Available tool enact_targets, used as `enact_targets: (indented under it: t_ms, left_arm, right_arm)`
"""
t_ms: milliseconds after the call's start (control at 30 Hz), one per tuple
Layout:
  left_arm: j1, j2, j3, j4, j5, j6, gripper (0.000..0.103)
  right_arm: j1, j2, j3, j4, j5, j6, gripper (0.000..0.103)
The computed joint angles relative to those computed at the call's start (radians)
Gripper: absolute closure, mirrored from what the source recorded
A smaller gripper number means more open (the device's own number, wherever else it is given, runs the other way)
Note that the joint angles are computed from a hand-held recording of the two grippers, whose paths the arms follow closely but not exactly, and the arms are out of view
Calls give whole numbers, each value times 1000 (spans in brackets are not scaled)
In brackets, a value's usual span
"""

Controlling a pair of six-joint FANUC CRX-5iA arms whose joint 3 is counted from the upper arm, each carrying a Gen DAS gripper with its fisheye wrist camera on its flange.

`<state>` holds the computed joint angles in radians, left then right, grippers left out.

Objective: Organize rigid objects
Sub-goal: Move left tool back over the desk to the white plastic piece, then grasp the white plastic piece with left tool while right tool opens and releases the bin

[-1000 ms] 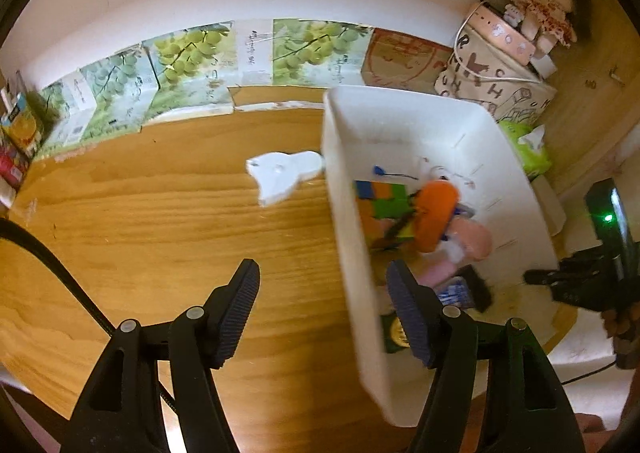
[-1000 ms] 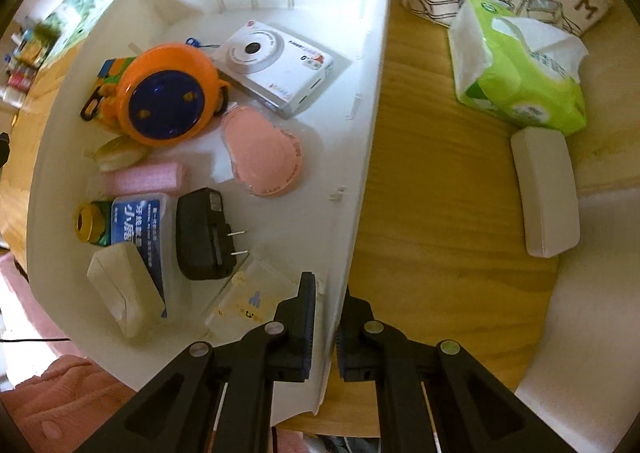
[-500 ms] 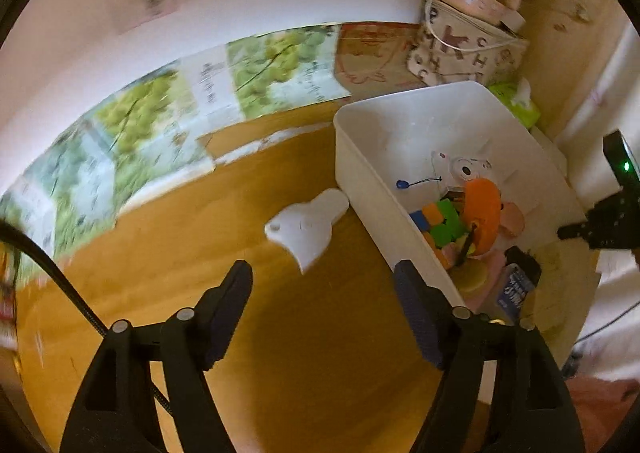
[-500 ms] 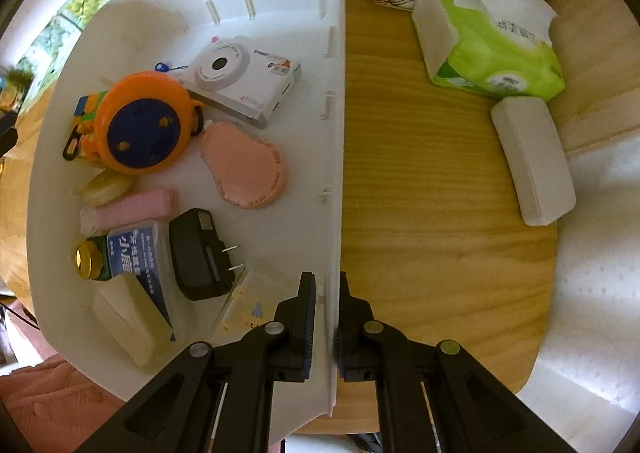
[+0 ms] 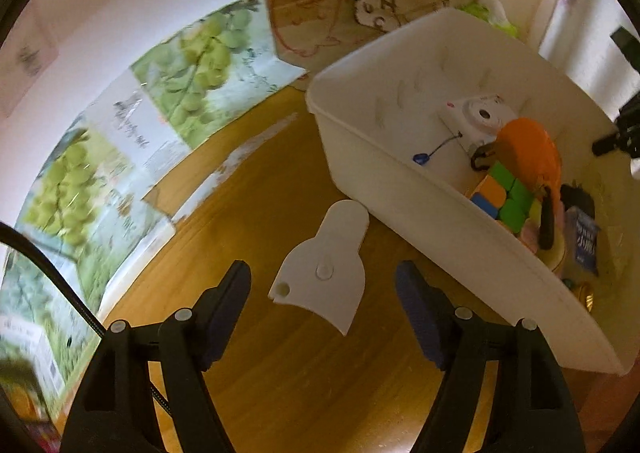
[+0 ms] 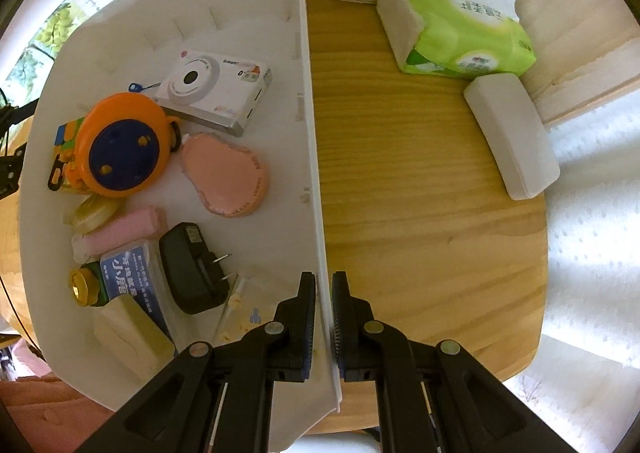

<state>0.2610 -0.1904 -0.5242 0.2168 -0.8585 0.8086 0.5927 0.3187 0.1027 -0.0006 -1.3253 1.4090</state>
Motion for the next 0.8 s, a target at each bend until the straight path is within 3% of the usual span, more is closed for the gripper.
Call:
enact_targets:
  t_ms: [533,700,800]
  left_arm:
    - [7,89,-27,124,42,-227,26]
    - [10,81,-60,147,87,-268,33]
    - [20,87,-64,156,98,-275,44]
  right_arm:
    - [28,-56,-72,33,32,-90,91]
    - [40,-93,-110,44,59,-127,88]
    - [48,-130,-131,38,86,-128,74]
